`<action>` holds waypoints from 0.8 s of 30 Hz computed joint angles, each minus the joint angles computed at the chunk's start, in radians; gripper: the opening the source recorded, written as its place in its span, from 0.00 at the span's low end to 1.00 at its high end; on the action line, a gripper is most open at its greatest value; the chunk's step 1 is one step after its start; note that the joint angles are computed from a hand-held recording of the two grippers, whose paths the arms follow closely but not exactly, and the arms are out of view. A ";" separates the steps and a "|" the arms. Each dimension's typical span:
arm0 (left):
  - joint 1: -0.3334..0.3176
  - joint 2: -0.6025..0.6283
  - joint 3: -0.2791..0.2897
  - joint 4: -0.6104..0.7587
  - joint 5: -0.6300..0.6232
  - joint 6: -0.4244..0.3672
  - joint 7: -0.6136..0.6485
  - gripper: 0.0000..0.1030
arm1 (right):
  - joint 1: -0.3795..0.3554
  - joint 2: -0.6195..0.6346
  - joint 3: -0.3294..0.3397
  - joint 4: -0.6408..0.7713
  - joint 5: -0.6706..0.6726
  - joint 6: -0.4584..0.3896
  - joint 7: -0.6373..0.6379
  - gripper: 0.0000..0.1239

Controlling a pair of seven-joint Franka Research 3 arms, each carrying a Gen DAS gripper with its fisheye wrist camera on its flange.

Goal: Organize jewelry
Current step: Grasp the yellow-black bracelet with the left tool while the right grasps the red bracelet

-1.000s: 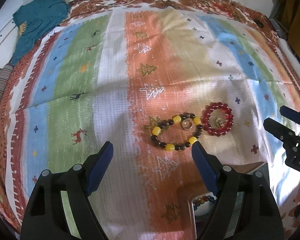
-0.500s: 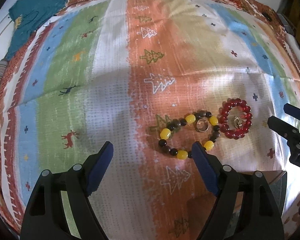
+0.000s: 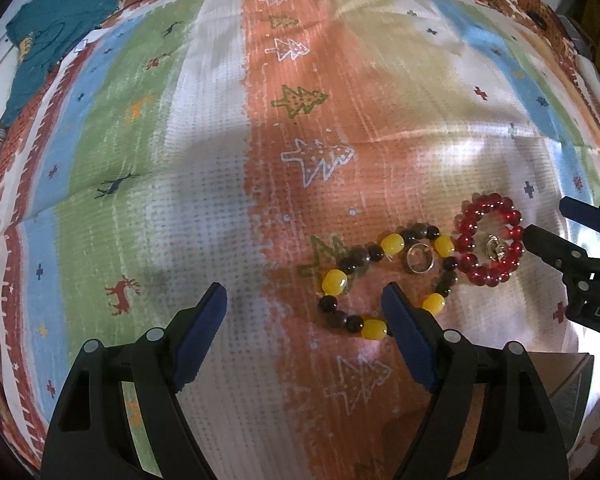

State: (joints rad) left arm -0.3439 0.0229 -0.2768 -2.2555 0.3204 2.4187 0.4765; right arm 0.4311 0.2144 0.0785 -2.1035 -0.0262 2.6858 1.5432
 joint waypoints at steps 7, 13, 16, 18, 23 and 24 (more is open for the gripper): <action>0.006 0.020 0.006 0.003 0.000 -0.007 0.029 0.72 | 0.014 0.043 -0.023 0.033 -0.058 -0.017 0.044 0.62; 0.000 0.033 0.005 0.015 0.052 -0.031 0.025 0.52 | 0.029 0.062 -0.032 0.045 -0.102 -0.004 0.060 0.51; -0.002 0.037 0.004 0.022 0.055 -0.027 0.028 0.33 | 0.028 0.062 -0.024 0.047 -0.097 -0.001 0.044 0.33; -0.003 0.038 0.004 0.023 0.056 -0.030 0.032 0.25 | 0.024 0.061 -0.019 0.046 -0.084 -0.003 0.028 0.26; -0.001 0.031 0.005 0.017 0.044 -0.025 0.038 0.11 | -0.002 0.049 -0.002 0.026 -0.016 0.012 -0.037 0.12; -0.001 0.024 0.005 0.011 0.045 -0.023 0.037 0.11 | -0.002 0.047 -0.003 0.024 -0.010 0.014 -0.041 0.11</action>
